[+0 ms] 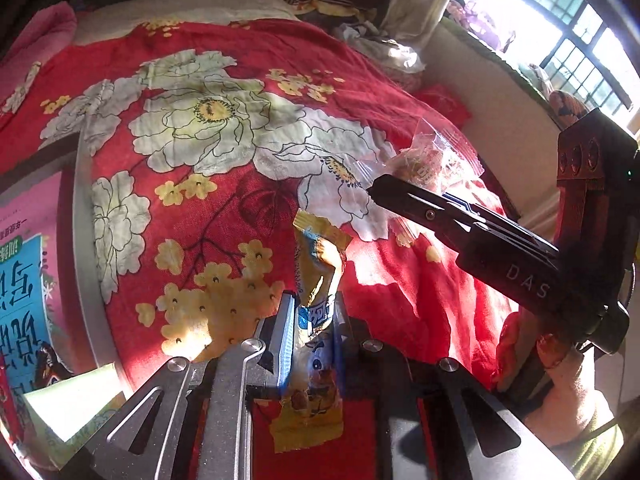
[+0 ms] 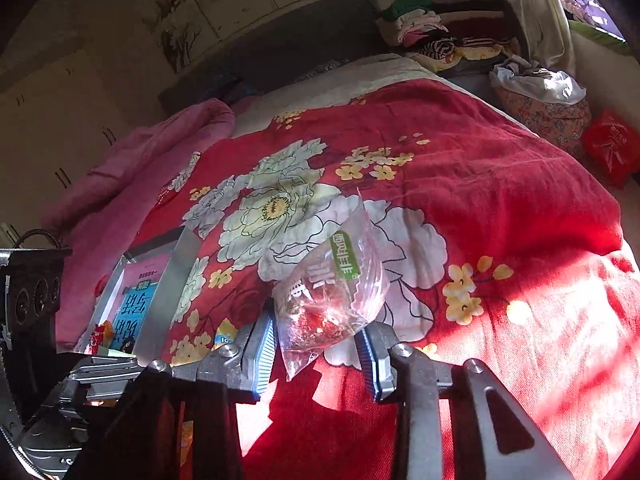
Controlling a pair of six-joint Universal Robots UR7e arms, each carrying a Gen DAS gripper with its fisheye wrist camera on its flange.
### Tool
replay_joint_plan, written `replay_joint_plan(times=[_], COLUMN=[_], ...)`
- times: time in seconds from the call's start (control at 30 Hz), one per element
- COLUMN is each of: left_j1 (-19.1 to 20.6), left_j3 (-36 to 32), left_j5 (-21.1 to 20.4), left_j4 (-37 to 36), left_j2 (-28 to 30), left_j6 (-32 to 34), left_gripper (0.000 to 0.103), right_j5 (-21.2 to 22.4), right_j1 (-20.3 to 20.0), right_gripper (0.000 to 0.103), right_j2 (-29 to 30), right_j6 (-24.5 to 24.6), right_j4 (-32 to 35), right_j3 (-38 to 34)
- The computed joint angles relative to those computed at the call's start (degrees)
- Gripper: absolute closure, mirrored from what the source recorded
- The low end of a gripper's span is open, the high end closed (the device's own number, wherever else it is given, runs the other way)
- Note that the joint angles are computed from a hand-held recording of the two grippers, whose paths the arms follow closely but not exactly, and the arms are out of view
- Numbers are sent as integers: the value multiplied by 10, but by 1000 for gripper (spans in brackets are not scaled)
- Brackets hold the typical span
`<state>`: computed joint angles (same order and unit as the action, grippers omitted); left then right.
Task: Organize snacks
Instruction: 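Grasp the yellow cartoon packet with the left tool while the right tool grasps the clear red-candy bag, then carry the yellow packet and clear candy bag over the tray with both tools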
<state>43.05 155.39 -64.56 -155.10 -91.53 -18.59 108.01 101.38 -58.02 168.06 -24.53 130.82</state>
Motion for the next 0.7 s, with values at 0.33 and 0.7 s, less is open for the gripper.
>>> replay_joint_plan(times=[0.33, 0.7], left_j1=[-12, 33], left_j3=[-17, -76], left_j5=[54, 151], left_j4=[260, 525], left_j2=[-290, -533], left_j6=[-42, -71], left_gripper=[86, 86], right_j5=[-9, -56], right_j1=[91, 188], right_gripper=[66, 66], right_j2=[31, 138], right_j6=[10, 42], right_j4=[18, 79], right_j3=[-21, -111])
